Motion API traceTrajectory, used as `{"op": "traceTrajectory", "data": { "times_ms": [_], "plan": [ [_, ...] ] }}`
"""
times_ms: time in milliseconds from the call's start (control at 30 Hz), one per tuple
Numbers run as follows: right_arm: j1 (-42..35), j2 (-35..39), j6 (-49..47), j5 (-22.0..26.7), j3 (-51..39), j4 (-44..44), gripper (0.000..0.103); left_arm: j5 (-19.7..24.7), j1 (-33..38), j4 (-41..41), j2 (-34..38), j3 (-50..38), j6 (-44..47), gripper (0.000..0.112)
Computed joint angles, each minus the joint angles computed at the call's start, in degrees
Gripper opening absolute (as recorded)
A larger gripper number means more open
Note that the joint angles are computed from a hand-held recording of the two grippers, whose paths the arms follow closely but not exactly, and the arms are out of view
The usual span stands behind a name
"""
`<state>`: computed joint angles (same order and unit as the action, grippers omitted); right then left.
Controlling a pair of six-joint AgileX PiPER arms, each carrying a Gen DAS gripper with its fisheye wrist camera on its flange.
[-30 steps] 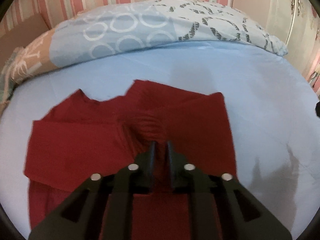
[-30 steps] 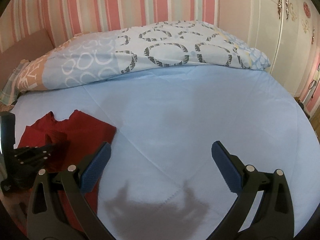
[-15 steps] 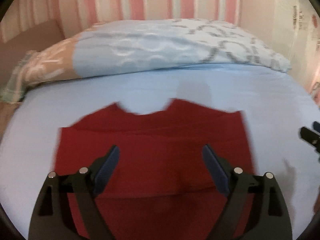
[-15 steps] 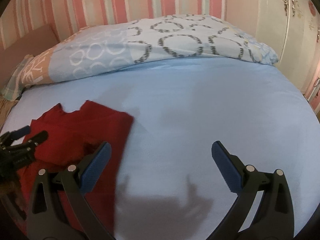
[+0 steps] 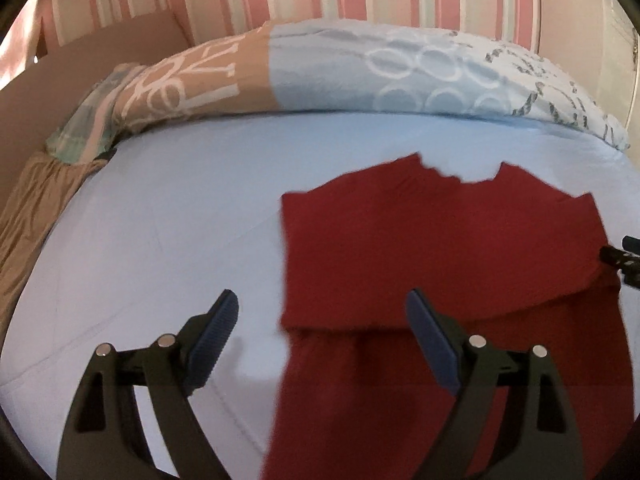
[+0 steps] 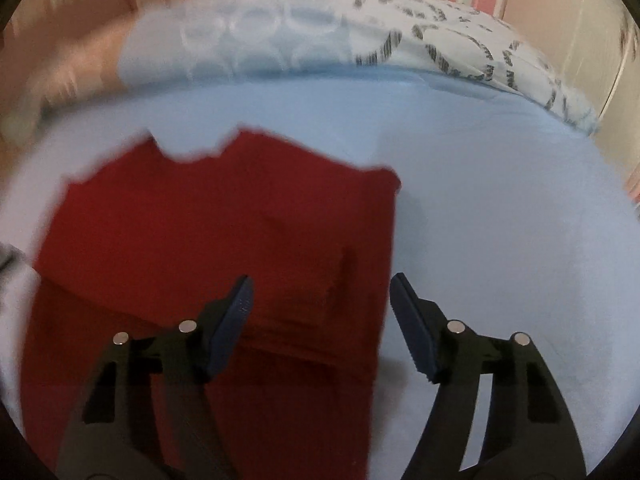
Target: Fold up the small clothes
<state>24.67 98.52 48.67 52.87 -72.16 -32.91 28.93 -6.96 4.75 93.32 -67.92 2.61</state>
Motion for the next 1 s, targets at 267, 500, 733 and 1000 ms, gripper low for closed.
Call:
{"op": "traceTrajectory", "data": {
  "times_ms": [267, 500, 733, 1000],
  "plan": [
    [-1.1, -3.7, 3.7, 2.0, 5.2, -3.9, 0.087, -1.4, 4.1, -6.4, -1.0, 4.6, 8.8, 0.086],
    [1.9, -10.2, 2.5, -1.7, 6.1, -1.0, 0.088, -0.2, 3.7, -9.6, -2.6, 2.9, 10.1, 0.086],
    [1.5, -1.9, -0.7, -6.8, -2.8, 6.7, 0.085, 0.1, -1.3, -4.0, 4.9, -6.8, 1.1, 0.086],
    [1.2, 8.7, -1.7, -6.1, -8.1, 6.6, 0.088, -2.8, -4.3, -3.2, 12.4, -9.3, 0.1, 0.086]
  ]
}}
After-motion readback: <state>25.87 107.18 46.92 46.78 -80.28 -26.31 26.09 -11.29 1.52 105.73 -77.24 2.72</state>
